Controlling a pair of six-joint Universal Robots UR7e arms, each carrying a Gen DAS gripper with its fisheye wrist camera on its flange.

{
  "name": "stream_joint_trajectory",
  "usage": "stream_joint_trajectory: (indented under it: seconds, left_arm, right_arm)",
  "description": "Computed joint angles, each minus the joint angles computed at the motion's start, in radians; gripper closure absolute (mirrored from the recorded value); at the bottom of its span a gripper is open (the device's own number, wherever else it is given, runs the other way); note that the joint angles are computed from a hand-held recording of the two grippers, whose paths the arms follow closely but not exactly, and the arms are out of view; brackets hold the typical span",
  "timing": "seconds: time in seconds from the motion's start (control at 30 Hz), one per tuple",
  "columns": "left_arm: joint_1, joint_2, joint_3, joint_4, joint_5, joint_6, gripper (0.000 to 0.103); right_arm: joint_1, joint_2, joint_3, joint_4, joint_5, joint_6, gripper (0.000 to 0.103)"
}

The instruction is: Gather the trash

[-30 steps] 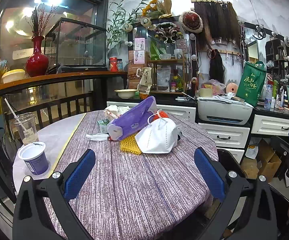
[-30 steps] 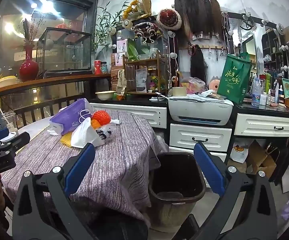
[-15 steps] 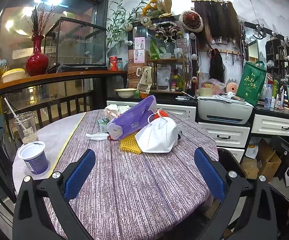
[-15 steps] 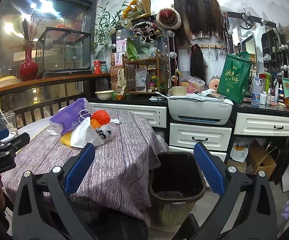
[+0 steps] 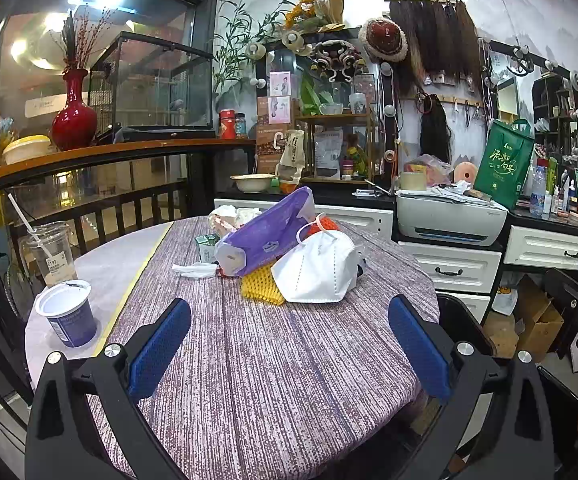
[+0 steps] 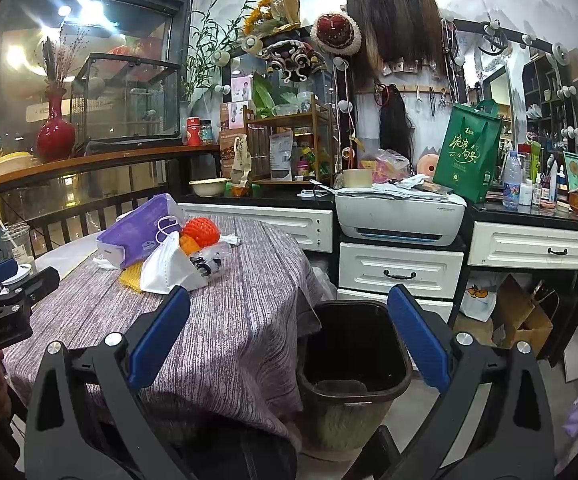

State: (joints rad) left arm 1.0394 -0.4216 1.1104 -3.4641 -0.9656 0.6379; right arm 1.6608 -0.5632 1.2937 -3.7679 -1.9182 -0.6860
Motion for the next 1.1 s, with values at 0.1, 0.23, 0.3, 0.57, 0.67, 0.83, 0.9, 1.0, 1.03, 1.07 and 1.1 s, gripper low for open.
stream_joint_trajectory:
  seconds: [0.1, 0.23, 0.3, 0.57, 0.67, 0.83, 0.9, 1.0, 1.03, 1.07, 1.1]
  left_arm:
    - [0.001, 0.000, 0.002, -0.002, -0.002, 0.000, 0.005]
    - [0.002, -0.001, 0.002, 0.001, -0.002, -0.002, 0.005]
    - [0.001, 0.000, 0.000, 0.001, 0.000, 0.000, 0.005]
    - [0.002, -0.001, 0.001, 0.003, 0.000, -0.001, 0.005]
    - [0.003, 0.000, 0.002, 0.002, 0.000, -0.001, 0.005]
    - [0.008, -0.004, 0.014, -0.006, -0.003, -0.001, 0.005]
    - [0.008, -0.006, 0.015, 0.002, -0.002, -0.006, 0.005]
    - [0.019, -0.006, 0.019, 0.001, -0.009, -0.007, 0.005]
    - [0.021, -0.008, 0.024, -0.001, -0.010, -0.007, 0.005]
    - [0.023, -0.008, 0.027, -0.001, -0.010, -0.007, 0.005]
    - [0.022, -0.008, 0.024, 0.000, -0.010, -0.007, 0.005]
  right_arm:
    - [0.000, -0.001, 0.000, 0.001, 0.001, 0.000, 0.006]
    - [0.001, 0.000, -0.001, 0.002, -0.001, 0.000, 0.006]
    - [0.000, 0.000, 0.000, 0.003, -0.001, 0.002, 0.006]
    - [-0.001, 0.000, 0.000, 0.005, -0.002, 0.002, 0.006]
    - [-0.001, 0.000, 0.001, 0.005, -0.003, 0.002, 0.006]
    - [-0.003, 0.003, 0.002, 0.004, -0.003, 0.002, 0.006]
    - [-0.003, 0.001, 0.004, 0.008, -0.004, 0.002, 0.006]
    - [-0.004, 0.001, 0.006, 0.009, -0.006, 0.001, 0.006]
    - [-0.003, 0.002, 0.004, 0.010, -0.007, 0.001, 0.006]
    - [-0.003, 0.001, 0.005, 0.009, -0.007, 0.001, 0.006]
    - [-0.002, 0.002, 0.003, 0.011, -0.008, 0.001, 0.006]
